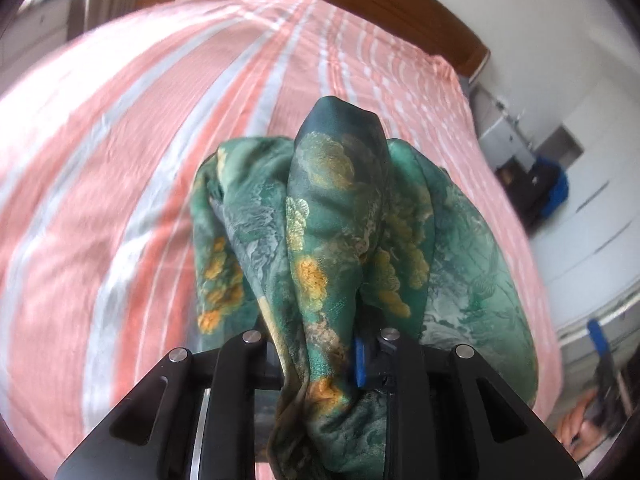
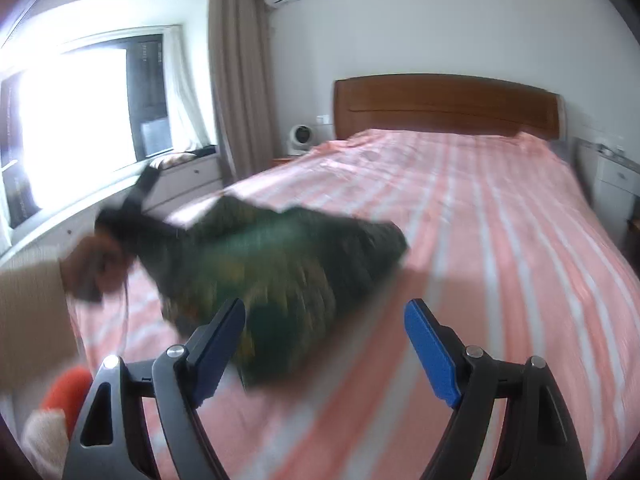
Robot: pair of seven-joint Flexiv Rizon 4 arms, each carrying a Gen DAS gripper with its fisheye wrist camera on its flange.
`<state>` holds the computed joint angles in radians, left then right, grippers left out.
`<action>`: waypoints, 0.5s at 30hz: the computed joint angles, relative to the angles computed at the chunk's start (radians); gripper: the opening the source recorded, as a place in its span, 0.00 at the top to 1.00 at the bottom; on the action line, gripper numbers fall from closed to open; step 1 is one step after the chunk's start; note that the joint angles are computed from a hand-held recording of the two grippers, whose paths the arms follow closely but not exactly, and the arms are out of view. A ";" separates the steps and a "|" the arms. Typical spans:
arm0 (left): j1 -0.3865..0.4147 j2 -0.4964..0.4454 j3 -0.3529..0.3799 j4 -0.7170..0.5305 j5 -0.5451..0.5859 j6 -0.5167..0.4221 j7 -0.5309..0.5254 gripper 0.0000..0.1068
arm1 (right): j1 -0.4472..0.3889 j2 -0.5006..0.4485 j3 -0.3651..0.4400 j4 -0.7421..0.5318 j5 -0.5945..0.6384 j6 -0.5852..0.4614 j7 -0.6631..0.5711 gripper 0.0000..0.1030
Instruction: Fold large clothes
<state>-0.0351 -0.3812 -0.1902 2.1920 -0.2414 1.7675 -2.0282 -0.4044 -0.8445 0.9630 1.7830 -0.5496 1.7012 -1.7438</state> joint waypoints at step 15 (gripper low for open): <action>-0.027 -0.029 -0.300 0.281 -0.623 0.576 0.226 0.14 | 0.585 -0.203 -0.380 -0.454 -0.024 -0.303 0.011 0.10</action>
